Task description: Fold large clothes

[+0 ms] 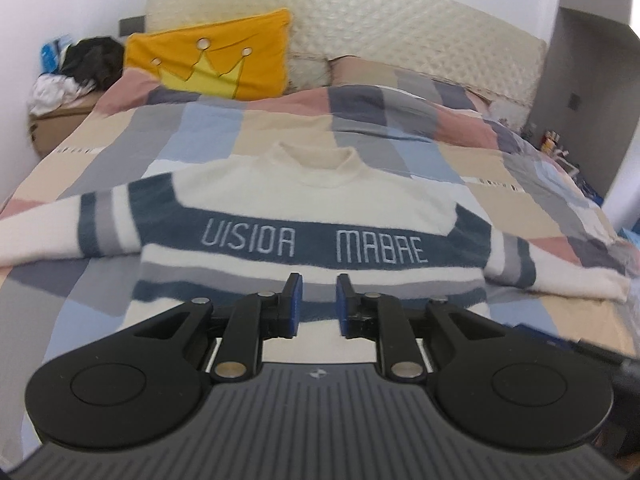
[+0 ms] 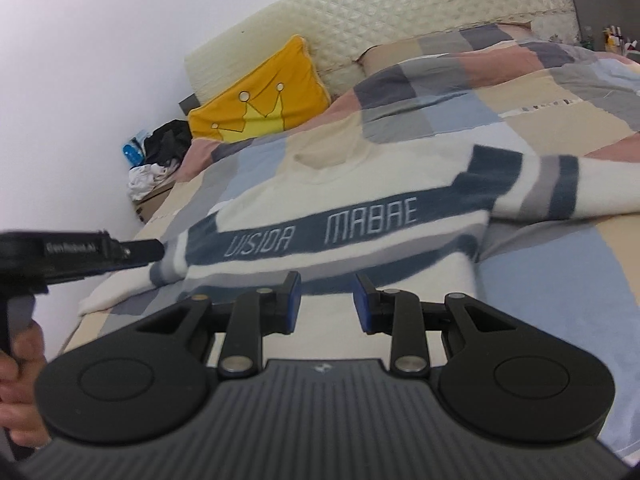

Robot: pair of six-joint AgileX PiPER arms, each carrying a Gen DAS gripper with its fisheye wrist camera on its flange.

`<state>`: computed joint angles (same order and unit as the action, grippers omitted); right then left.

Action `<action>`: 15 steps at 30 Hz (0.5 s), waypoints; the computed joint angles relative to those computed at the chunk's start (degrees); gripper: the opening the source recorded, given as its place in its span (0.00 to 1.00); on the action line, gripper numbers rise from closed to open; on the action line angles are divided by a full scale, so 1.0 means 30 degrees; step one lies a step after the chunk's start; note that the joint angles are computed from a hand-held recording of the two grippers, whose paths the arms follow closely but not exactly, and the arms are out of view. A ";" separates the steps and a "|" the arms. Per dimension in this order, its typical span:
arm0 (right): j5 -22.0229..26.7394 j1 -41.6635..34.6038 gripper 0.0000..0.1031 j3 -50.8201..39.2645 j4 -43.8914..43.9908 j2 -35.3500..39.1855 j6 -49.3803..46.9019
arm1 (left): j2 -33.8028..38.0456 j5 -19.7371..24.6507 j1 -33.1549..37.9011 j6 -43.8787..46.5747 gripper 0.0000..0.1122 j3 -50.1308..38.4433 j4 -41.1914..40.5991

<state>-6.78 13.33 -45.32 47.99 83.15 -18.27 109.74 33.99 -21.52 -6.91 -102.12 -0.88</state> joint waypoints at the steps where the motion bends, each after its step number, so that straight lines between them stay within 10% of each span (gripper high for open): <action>1: -0.0195 0.0012 0.32 -0.0060 0.1330 0.0111 -0.1494 | 0.0084 -0.0616 -0.0050 0.0044 0.24 0.0362 0.0108; 15: -0.2868 0.0614 0.32 -0.1942 1.0809 0.3131 -1.0344 | 0.1617 -0.3970 0.1460 0.4386 0.42 0.3286 -0.3296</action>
<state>-15.39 15.17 -51.14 80.42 92.54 -49.31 114.59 22.08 -17.14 6.25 -92.26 -10.77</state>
